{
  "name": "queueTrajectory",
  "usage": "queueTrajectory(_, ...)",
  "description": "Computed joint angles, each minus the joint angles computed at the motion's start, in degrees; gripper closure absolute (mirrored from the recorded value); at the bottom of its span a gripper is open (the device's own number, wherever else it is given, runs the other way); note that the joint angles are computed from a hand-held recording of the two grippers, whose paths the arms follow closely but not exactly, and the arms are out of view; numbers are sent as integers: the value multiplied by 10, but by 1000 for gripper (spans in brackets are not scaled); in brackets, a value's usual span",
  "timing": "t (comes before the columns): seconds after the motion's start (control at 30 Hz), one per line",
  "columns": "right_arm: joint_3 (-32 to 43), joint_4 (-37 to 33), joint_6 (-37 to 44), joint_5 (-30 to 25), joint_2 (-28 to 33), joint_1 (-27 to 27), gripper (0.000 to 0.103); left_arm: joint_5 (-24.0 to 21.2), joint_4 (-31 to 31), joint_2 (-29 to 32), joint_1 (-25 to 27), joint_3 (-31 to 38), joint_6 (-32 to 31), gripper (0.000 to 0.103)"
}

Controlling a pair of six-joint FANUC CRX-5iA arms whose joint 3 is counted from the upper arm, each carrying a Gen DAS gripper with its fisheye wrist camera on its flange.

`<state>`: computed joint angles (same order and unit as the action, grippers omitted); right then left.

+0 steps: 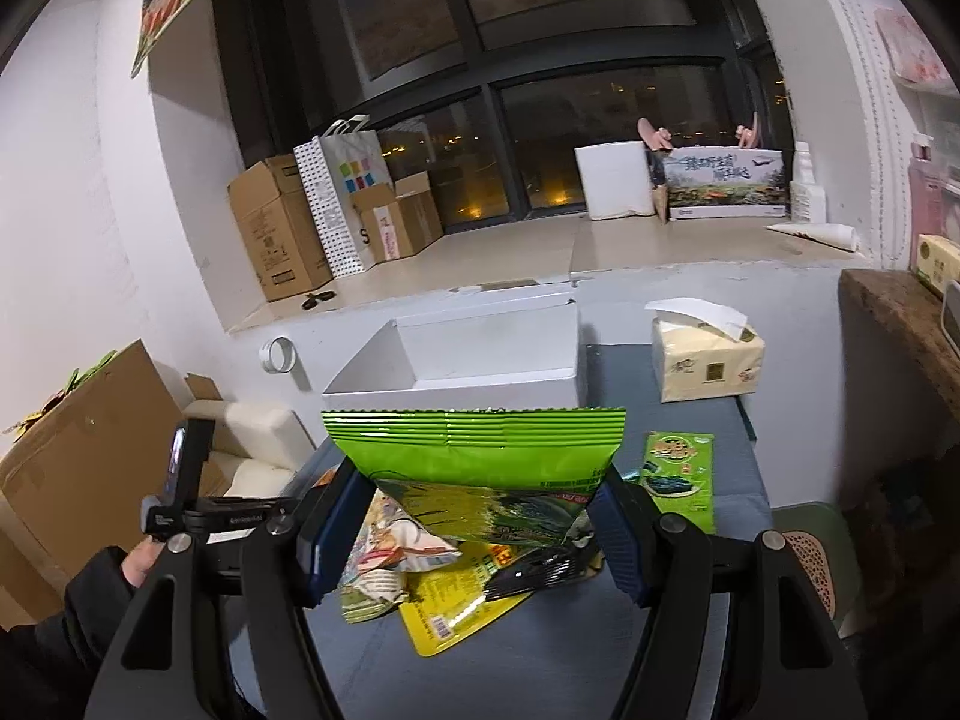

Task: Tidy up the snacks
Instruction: 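Carry both packs over the white box and release them inside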

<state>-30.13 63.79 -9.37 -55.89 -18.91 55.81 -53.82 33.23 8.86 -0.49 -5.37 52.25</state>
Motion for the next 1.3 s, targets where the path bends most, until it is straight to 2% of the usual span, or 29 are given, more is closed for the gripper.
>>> queueTrajectory(0.27,25,-9,34,30,26,-12,30,-29,40,0,24,6,-17,88)
queueTrajectory(0.3,37,-16,49,38,35,-21,30,-39,51,3,30,8,-23,91)
queueTrajectory(0.53,145,-70,152,101,119,-91,30,-49,95,9,54,3,-42,91)
queueTrajectory(0.63,211,-124,212,99,165,-116,30,-53,99,13,70,4,-35,86)
queueTrajectory(0.67,228,-139,224,95,175,-121,30,-61,96,19,74,10,-31,71)
queueTrajectory(0.7,238,-149,232,98,183,-126,30,-70,94,26,77,17,-29,51)
queueTrajectory(0.73,245,-157,237,106,188,-131,30,-74,92,33,79,20,-30,45)
queueTrajectory(0.77,249,-162,240,109,193,-133,30,-75,86,36,79,24,-30,42)
queueTrajectory(0.87,256,-171,244,114,204,-135,30,-72,42,47,70,41,-17,41)
queueTrajectory(0.93,260,-173,247,114,211,-136,30,-55,-6,50,55,55,6,46)
queueTrajectory(0.97,264,-175,253,111,215,-137,30,-42,-20,48,50,54,8,77)
queueTrajectory(1.2,265,-176,250,99,217,-139,30,-22,2,28,45,31,-18,88)
queueTrajectory(1.3,258,-166,240,100,212,-139,30,-17,25,12,51,15,-34,88)
